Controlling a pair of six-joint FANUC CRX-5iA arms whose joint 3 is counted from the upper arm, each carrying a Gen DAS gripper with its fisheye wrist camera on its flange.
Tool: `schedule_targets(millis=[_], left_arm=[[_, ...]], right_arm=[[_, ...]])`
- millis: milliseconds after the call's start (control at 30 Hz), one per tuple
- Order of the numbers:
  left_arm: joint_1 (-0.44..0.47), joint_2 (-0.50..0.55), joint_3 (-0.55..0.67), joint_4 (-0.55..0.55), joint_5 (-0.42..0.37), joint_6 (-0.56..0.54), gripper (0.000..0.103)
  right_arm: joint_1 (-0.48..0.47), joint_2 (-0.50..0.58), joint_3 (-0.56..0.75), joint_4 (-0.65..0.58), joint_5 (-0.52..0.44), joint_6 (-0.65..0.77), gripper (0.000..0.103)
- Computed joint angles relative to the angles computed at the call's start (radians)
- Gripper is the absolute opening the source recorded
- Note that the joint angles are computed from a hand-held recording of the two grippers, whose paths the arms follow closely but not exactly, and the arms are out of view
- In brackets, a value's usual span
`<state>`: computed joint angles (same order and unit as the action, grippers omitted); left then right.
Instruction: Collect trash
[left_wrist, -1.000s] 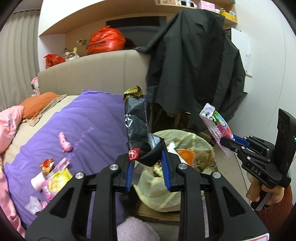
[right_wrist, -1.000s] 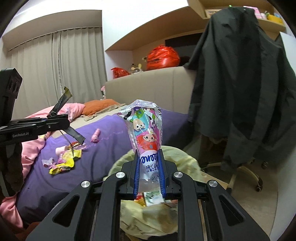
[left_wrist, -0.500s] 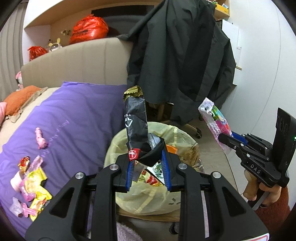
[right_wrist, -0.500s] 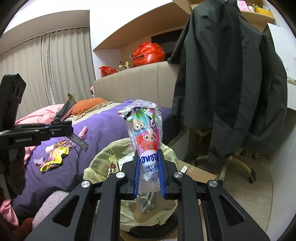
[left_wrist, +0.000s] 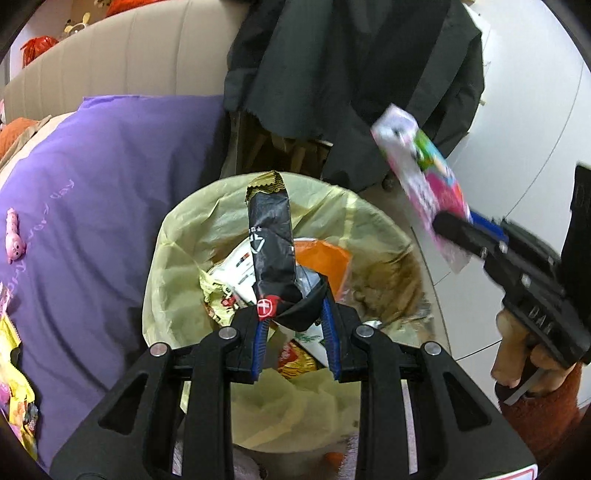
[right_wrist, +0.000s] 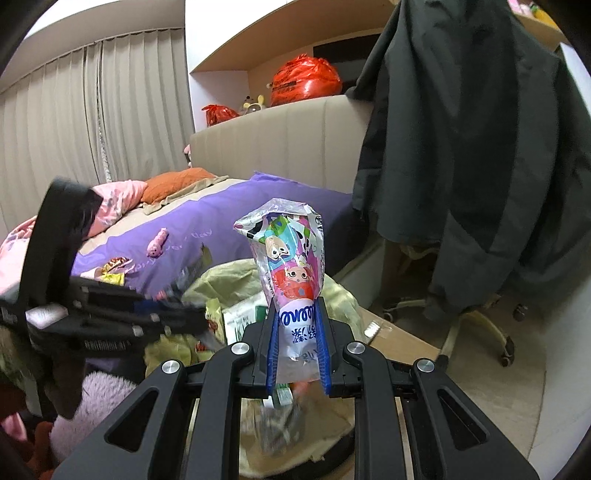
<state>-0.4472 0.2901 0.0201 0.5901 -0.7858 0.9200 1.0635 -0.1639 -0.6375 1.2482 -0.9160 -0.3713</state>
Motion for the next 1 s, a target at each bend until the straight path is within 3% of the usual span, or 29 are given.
schedule_targets(millis=[167,367,800,933,1000], left_arm=[[0.013,0.025,0.02,-0.016,-0.032,0.007,0.025],[0.023,0.031,-0.001,0.015,-0.046,-0.027,0.025],[0.026,0.002,-0.055,0.101,-0.049,-0.104,0.025],[0.03,-0.004,-0.075,0.154,-0.051,-0.142,0.039],[0.032,-0.005,-0.079,0.177,-0.051,-0.154,0.046]], right_arm=[[-0.057,0.029,0.013,-0.006,0.092,0.01,0.018],[-0.066,0.049,0.016,-0.047,0.124,0.024,0.018],[-0.037,0.063,0.031,-0.109,0.058,0.044,0.019],[-0.027,0.061,0.031,-0.108,0.029,0.02,0.022],[-0.031,0.05,0.021,-0.099,0.04,-0.001,0.031]])
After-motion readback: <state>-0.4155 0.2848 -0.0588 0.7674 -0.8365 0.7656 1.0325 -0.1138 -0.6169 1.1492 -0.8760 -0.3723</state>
